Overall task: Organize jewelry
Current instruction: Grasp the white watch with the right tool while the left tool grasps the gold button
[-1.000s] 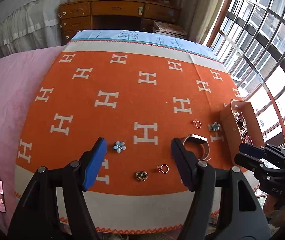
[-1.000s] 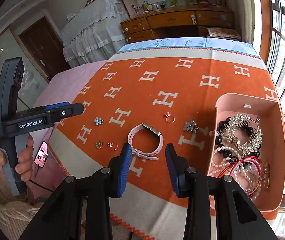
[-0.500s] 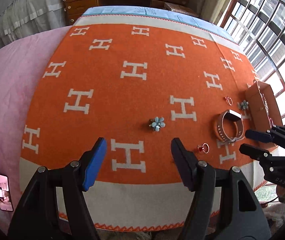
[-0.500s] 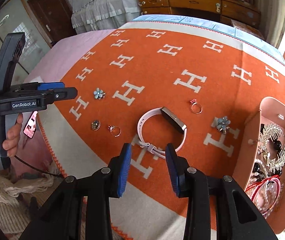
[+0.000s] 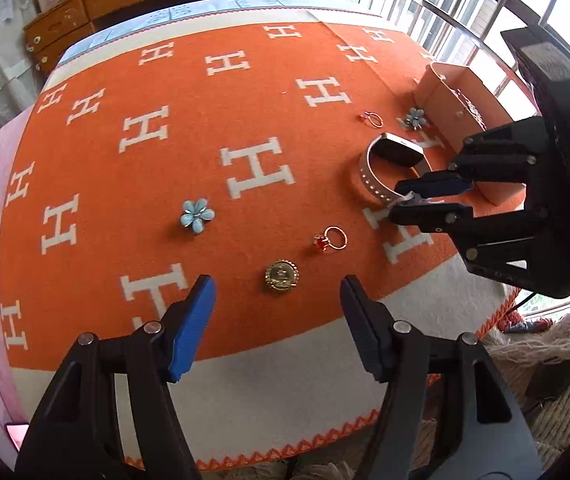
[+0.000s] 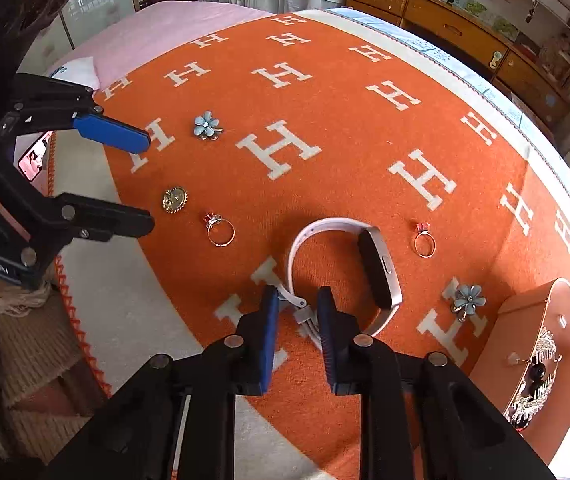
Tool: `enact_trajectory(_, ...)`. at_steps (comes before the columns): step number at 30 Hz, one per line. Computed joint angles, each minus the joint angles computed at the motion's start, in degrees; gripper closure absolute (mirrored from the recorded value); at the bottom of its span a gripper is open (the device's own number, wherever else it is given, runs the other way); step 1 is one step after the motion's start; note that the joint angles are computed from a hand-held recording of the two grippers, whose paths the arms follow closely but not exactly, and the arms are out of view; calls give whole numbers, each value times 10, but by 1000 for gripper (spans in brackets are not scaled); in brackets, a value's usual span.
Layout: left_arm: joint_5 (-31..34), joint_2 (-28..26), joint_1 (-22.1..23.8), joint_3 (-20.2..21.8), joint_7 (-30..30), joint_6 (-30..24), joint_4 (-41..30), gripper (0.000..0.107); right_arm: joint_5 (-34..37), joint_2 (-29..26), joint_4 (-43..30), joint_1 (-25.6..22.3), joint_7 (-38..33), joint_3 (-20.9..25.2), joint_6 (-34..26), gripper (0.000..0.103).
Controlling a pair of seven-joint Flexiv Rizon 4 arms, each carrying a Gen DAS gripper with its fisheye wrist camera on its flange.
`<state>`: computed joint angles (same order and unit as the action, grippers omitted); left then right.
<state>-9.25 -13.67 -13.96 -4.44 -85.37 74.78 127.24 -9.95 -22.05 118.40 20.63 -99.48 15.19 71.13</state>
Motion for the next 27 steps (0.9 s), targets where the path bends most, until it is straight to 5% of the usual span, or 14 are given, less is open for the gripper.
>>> enact_trajectory(13,78,-30,-25,25,-41,-37,-45,90,257,37,-47,-103,-102,93,-13,94)
enact_trajectory(27,132,-6,-39,38,-121,-43,-77,92,469,123,-34,-112,-203,62,9,94)
